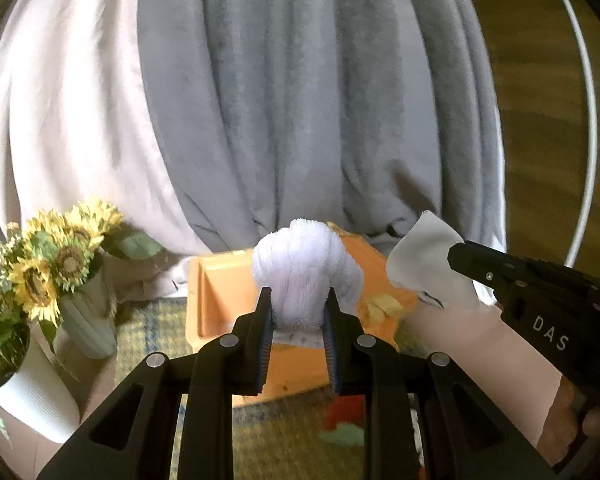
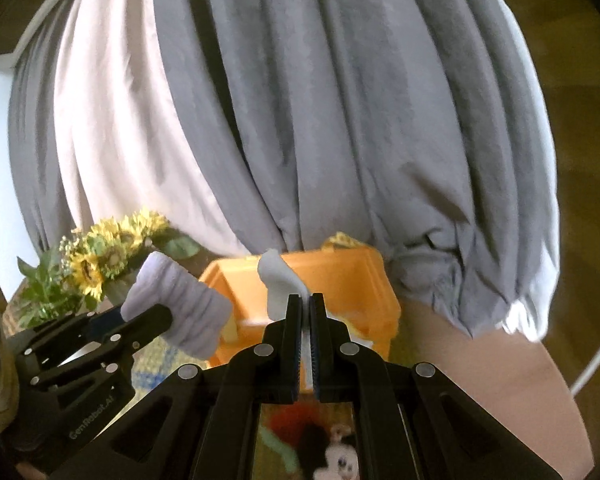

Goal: Organize soft objects
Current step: 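Lift the lavender sock with the left tool while the right tool carries the cloth to the crate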

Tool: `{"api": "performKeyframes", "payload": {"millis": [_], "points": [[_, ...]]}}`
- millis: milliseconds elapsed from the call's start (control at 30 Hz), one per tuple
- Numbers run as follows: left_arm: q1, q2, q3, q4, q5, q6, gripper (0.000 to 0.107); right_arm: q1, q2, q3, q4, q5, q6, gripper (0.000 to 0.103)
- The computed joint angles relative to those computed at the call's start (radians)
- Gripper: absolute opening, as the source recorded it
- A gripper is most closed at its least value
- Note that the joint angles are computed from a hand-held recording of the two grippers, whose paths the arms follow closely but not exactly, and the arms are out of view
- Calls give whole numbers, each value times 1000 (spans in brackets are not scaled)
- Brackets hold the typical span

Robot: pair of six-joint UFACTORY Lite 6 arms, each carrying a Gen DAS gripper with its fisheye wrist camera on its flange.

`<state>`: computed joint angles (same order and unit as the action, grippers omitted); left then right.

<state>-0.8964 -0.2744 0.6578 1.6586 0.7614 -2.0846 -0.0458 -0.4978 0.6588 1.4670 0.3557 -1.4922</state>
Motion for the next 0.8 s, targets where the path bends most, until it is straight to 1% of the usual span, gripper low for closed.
{"api": "performKeyframes", "payload": {"millis": [100, 167, 400, 567, 800], "points": [[56, 67, 61, 34, -7, 1, 23, 2, 110, 76, 140, 20, -163, 5], [94, 95, 89, 51, -31, 3, 23, 16, 175, 121, 211, 20, -238, 5], [250, 223, 184, 162, -138, -40, 23, 58, 408, 302, 291, 10, -323, 5], [344, 335, 259, 227, -214, -81, 23, 87, 576, 439, 265, -14, -293, 5], [428, 489, 362, 256, -312, -101, 25, 124, 779, 610, 120, -45, -160, 5]]}}
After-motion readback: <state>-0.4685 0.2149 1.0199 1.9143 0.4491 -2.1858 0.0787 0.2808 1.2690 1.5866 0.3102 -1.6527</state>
